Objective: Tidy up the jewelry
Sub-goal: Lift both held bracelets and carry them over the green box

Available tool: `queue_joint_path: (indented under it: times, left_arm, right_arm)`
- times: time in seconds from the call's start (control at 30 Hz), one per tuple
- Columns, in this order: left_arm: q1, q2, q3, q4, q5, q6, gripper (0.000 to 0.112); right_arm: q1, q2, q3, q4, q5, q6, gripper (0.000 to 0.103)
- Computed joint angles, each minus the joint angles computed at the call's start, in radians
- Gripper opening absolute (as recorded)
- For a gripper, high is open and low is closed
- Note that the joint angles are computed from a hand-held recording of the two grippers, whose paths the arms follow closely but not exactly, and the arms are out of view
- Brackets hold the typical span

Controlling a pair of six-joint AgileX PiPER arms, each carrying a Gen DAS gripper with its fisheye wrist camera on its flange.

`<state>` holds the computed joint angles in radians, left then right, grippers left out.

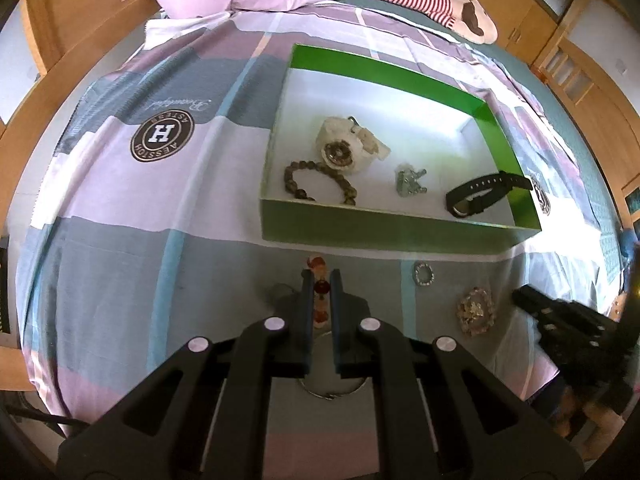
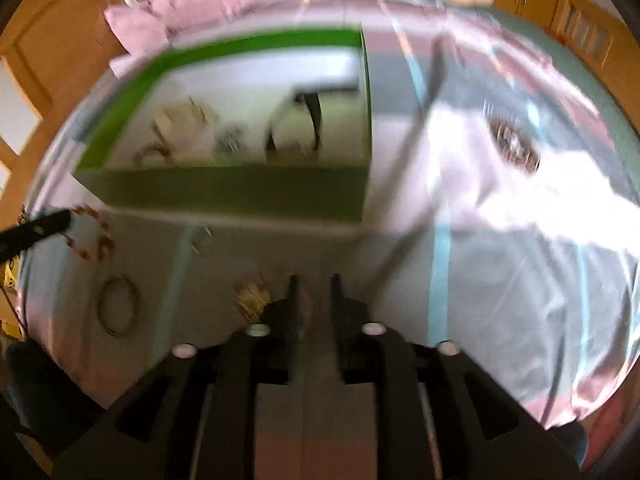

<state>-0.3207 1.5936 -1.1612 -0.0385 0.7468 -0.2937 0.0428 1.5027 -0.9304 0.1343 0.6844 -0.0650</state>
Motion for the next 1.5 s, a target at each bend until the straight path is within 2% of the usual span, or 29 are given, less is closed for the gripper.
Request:
queue_joint_path:
  times: [0.1, 0.23, 0.27, 0.4, 0.63, 0.83, 1.13, 1.4, 1.5]
  left_arm:
    - [-0.016, 0.008, 0.002, 0.004, 0.001, 0.0, 0.008]
    - [-0.03, 0.02, -0.003, 0.006, 0.002, -0.005, 0.008]
    - [-0.033, 0.02, -0.003, 0.008, 0.002, -0.005, 0.008]
    - [-0.028, 0.011, -0.01, 0.012, 0.01, -0.006, 0.008]
    - [0.005, -0.026, -0.093, -0.017, 0.068, 0.057, 0.008]
    - [0.004, -0.029, -0.168, -0.048, 0.115, 0.1, 0.008]
    - [-0.067, 0.054, -0.314, 0.017, 0.161, 0.059, 0.008]
    - [-0.068, 0.231, -0.569, 0.072, 0.245, 0.016, 0.008]
    - [-0.06, 0.291, -0.631, 0.058, 0.246, 0.015, 0.009]
  right_arm:
    - [0.013, 0.024, 0.034, 0.013, -0.025, -0.024, 0.027]
    - [0.069, 0.038, 0.071, -0.071, -0.086, 0.035, 0.025]
    - [0.074, 0.033, 0.075, -0.074, -0.089, 0.031, 0.008]
    - [0.053, 0.0, 0.062, 0.0, -0.062, -0.036, 0.008]
    - [0.013, -0.102, -0.057, 0.122, 0.047, -0.14, 0.008]
    - [0.002, -0.097, -0.19, 0.231, 0.107, -0.219, 0.008]
    - [0.06, -0.025, -0.31, 0.156, 0.067, -0.165, 0.008]
    - [0.047, 0.109, -0.405, 0.154, 0.036, -0.158, 0.008]
    - [0.045, 0.151, -0.428, 0.15, 0.027, -0.145, 0.011]
